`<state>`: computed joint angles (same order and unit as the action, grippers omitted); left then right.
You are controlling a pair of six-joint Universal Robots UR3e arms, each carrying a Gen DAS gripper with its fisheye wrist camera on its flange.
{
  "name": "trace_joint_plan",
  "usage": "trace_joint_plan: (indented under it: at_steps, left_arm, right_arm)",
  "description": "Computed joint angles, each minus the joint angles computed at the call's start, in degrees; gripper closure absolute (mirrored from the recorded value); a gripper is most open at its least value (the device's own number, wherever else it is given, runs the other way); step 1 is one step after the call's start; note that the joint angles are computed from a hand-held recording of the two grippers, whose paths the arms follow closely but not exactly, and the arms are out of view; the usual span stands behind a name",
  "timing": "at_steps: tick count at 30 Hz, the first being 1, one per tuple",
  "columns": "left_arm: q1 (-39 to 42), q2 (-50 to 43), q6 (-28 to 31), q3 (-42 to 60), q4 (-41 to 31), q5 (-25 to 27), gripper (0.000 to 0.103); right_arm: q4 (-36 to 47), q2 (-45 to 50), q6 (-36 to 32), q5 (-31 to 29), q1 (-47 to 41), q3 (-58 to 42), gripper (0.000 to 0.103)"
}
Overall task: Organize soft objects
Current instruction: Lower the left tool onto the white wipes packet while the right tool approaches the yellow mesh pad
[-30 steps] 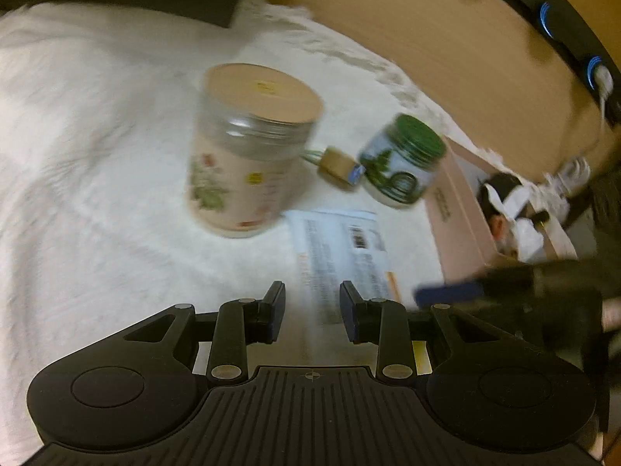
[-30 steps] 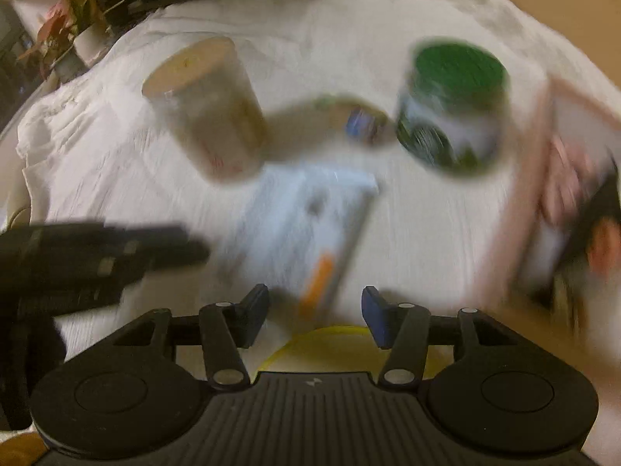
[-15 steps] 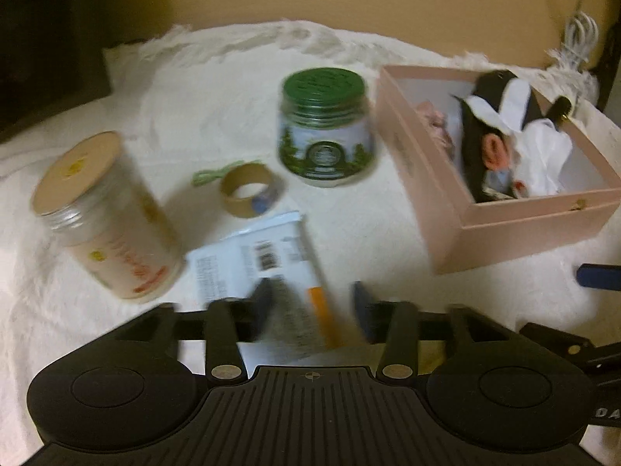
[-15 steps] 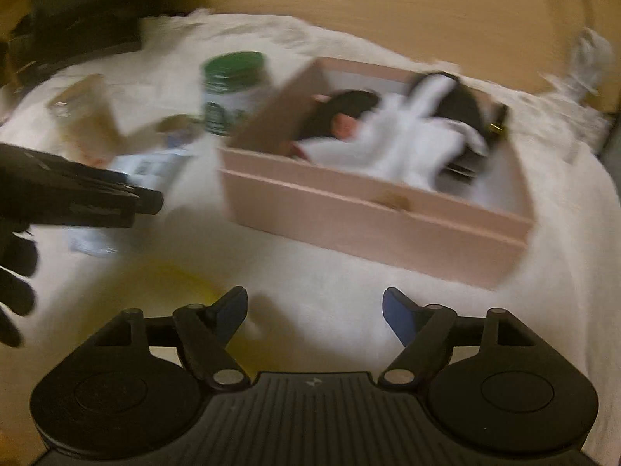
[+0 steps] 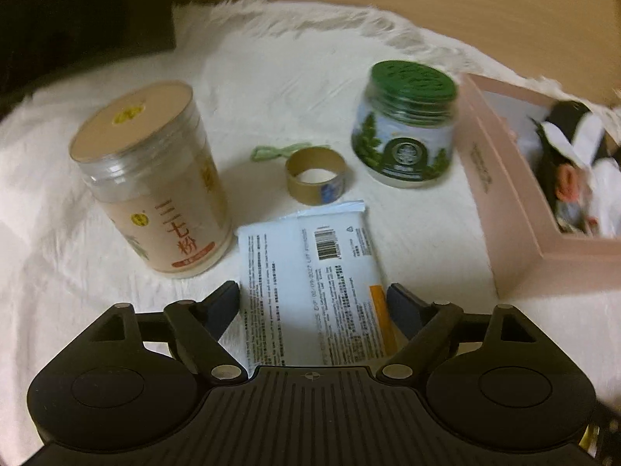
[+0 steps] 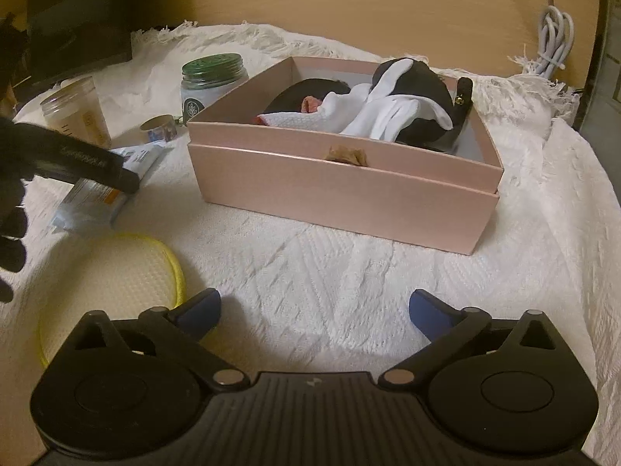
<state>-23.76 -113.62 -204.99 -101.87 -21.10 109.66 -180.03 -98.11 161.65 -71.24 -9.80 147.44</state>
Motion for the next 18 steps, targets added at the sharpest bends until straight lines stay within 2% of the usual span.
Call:
trace_joint_plan:
  at_steps: [10,12,14,16,18]
  left_arm:
    - [2.49,-2.04,0.98,0.44,3.02,-2.09,0.012]
    - [2.44,-0.84,1.73,-0.35,2.13,-2.59,0.013]
    - [3.18,-0.41,3.63,-0.45,1.8,-3.82,0.015]
    - [4.08,0.19,5.46,-1.53,2.95,-5.44,0.019]
    - [4.87,1.41,6.81,-3.18,3.8,-7.0,0.02]
  right_arm:
    - [3.56,-1.49,-2.88,2.03,-1.58,-0.43,0.0]
    - [8.58,-2.26,-6.08,3.47,-2.66,-2.56,0.0]
    - [13.44,-3.23,-5.92,2.8,-2.5,-5.16,0.0]
    - [17.5,-6.18,-5.8,4.57,-3.42,-5.97,0.0]
    - [28.09,-9.39,-9.0,8.26,-3.79,-9.39,0.0]
